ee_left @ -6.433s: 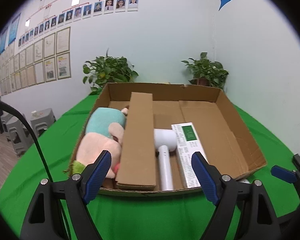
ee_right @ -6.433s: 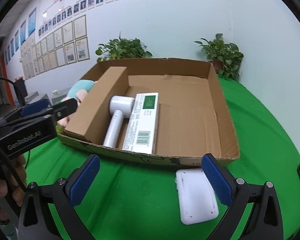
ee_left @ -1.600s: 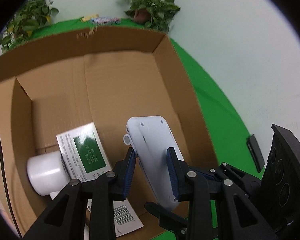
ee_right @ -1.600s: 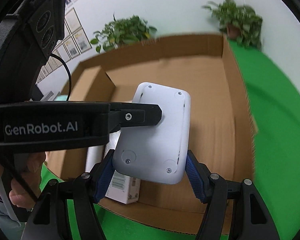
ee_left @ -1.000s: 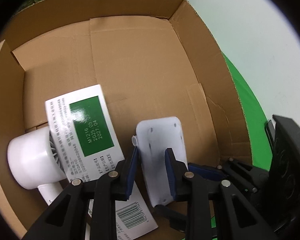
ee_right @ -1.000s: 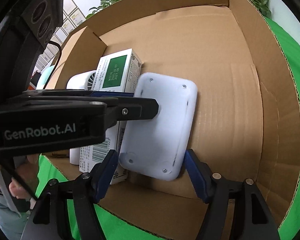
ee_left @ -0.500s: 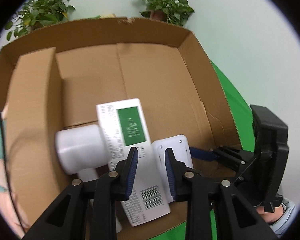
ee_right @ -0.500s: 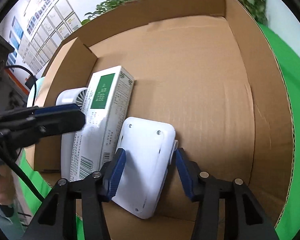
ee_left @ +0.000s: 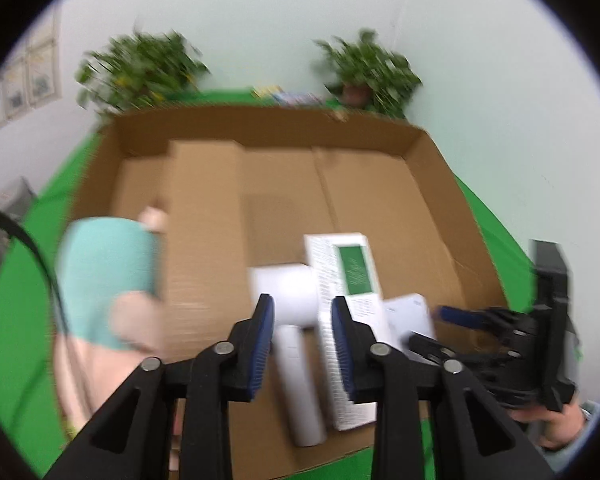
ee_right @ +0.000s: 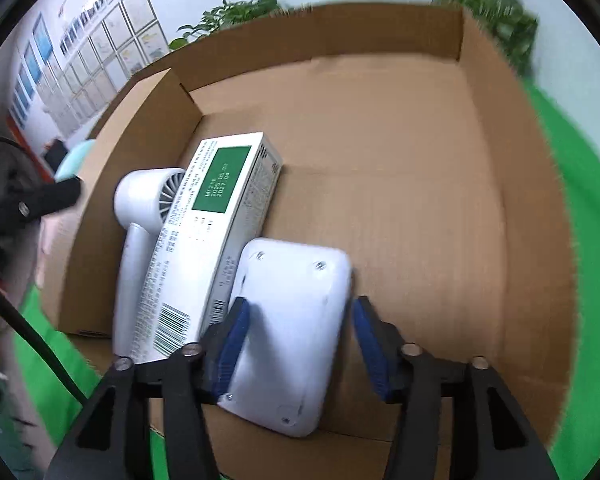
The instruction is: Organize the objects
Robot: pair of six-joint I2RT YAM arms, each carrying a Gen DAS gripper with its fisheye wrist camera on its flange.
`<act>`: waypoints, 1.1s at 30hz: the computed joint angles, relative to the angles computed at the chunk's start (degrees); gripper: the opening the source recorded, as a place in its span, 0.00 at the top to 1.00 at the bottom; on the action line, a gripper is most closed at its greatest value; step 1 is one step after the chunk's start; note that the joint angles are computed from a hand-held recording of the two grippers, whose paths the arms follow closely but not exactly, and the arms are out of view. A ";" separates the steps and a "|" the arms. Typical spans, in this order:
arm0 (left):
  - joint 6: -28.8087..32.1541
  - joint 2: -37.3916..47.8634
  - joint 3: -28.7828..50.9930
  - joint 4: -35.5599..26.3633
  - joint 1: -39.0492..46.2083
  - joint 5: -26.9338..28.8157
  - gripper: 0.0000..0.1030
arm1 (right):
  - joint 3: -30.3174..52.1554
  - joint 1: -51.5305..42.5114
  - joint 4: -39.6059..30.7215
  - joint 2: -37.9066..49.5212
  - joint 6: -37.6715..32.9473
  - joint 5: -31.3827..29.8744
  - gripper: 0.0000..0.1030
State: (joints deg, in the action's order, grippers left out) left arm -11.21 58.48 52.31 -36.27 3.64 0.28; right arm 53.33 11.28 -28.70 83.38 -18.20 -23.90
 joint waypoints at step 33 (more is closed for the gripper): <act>-7.00 -31.28 -33.33 14.89 -19.46 -38.26 0.15 | -31.93 23.65 25.83 -30.56 22.05 31.79 0.00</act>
